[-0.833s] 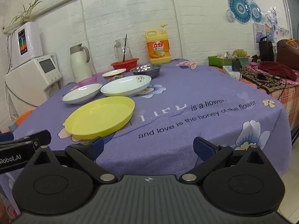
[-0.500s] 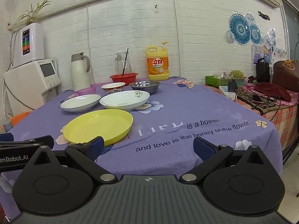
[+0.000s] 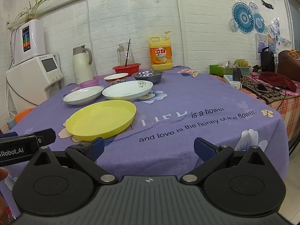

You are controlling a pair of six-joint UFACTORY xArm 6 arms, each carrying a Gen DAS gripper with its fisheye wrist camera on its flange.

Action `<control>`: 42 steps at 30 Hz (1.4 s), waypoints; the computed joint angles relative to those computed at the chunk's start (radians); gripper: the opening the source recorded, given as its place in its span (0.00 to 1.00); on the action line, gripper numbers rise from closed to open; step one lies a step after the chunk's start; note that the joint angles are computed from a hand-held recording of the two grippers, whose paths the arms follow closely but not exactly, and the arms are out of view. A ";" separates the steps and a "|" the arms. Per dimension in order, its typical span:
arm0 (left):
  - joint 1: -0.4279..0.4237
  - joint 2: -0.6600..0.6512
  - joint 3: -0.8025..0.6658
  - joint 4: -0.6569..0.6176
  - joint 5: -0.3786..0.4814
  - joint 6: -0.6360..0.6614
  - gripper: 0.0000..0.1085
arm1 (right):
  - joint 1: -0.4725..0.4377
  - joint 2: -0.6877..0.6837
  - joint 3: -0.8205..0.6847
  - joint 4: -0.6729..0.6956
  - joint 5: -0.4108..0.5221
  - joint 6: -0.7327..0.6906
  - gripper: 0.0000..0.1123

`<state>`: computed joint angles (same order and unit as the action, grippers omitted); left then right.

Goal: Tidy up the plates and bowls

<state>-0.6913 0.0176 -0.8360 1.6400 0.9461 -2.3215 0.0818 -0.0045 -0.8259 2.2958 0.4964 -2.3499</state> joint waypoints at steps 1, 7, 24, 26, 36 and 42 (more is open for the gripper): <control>0.000 -0.002 0.001 0.003 -0.002 -0.003 0.95 | 0.001 0.000 0.000 -0.004 -0.001 0.005 0.92; 0.000 -0.004 0.002 0.007 -0.004 -0.006 0.95 | 0.001 0.000 0.001 -0.011 -0.001 0.014 0.92; 0.001 0.000 0.001 0.010 -0.006 -0.010 0.95 | -0.002 0.003 0.004 -0.011 0.004 0.016 0.92; 0.001 0.000 0.002 0.011 -0.006 -0.012 0.95 | -0.002 0.003 0.002 -0.014 0.003 0.018 0.92; 0.002 0.003 -0.001 0.012 -0.012 -0.015 0.95 | -0.003 0.004 0.002 -0.014 0.005 0.018 0.92; 0.002 0.003 -0.001 0.011 -0.010 -0.014 0.95 | -0.005 0.008 0.000 -0.015 0.005 0.019 0.92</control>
